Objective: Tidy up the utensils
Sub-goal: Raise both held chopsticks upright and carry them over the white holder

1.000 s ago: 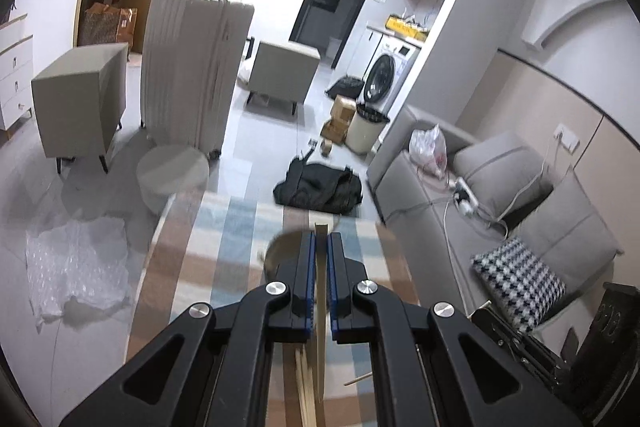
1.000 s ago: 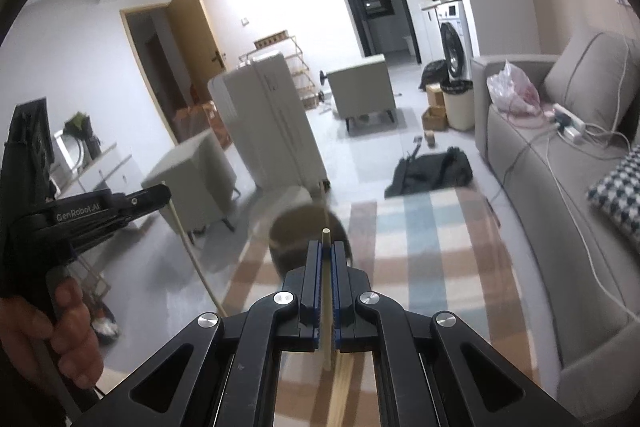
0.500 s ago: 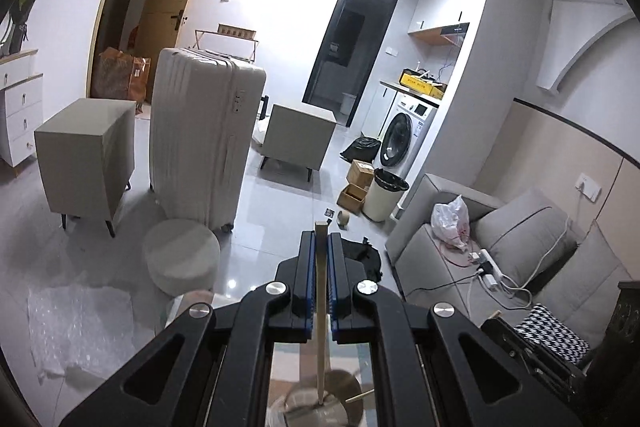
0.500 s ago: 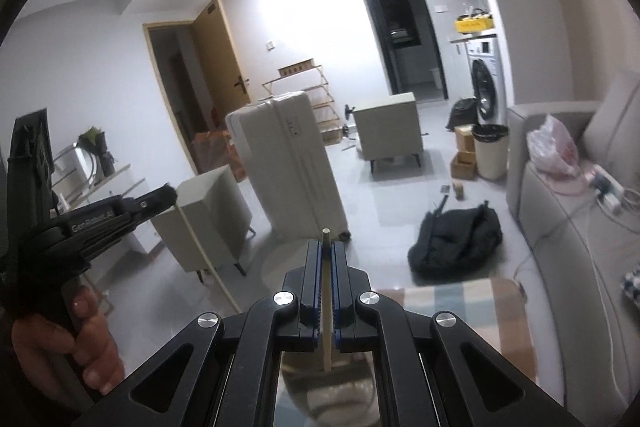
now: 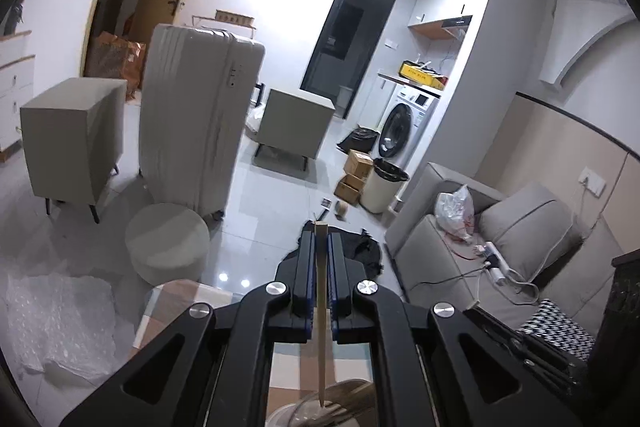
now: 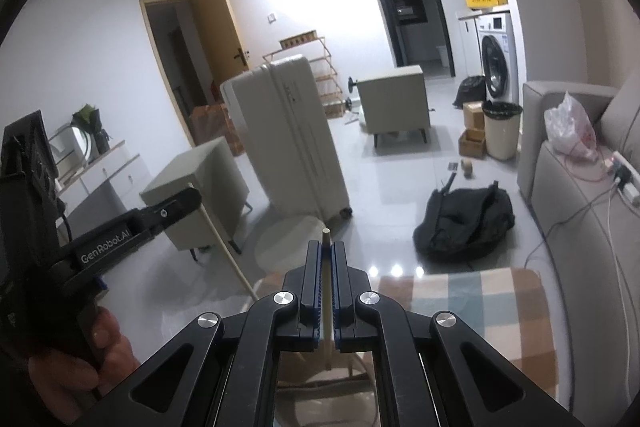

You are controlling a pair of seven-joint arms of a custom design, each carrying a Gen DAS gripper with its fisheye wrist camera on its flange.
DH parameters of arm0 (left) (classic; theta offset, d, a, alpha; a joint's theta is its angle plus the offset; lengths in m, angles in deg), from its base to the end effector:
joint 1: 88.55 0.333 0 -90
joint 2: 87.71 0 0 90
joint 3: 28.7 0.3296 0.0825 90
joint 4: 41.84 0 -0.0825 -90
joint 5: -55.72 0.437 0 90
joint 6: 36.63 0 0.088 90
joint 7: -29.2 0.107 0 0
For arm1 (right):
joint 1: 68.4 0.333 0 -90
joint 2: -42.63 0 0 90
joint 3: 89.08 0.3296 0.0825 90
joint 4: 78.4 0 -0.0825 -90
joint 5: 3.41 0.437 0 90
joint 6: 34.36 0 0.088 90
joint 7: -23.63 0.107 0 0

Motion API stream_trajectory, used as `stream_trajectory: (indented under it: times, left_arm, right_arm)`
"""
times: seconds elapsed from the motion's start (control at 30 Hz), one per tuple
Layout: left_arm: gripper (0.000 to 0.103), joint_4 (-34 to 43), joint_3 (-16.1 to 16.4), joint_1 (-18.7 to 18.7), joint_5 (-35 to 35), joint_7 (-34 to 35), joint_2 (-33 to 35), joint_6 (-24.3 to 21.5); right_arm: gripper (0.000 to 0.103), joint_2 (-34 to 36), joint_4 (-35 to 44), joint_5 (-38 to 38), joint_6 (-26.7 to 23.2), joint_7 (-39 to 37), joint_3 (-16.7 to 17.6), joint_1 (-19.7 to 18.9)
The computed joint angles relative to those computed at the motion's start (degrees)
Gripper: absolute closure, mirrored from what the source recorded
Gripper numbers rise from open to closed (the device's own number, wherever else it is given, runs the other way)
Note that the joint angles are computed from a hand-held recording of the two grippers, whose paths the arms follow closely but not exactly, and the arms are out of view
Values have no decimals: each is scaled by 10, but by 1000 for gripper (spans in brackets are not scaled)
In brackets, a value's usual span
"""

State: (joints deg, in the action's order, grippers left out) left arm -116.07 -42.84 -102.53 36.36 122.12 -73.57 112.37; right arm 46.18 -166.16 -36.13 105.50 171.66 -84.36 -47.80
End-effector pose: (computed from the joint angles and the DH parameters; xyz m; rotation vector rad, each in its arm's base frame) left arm 0.6597 -0.3104 0.7545 -1.4612 2.0030 -1.4962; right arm 0.6159 0.2880 0.7249 -1.3419 1.8143 -0.7007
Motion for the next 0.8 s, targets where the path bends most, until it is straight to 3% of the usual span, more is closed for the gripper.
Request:
stream_trajectory:
  times: [0.4,0.8]
  left_arm:
    - [102,-33,-2,-5,12,42,-18,14]
    - [102,-35,-4,5,-19,75,-28,-40]
  right_arm:
    - [99,-1,-8,26,-10,-22,3,1]
    - [99,-1,-8,59,-33,-52,6,2]
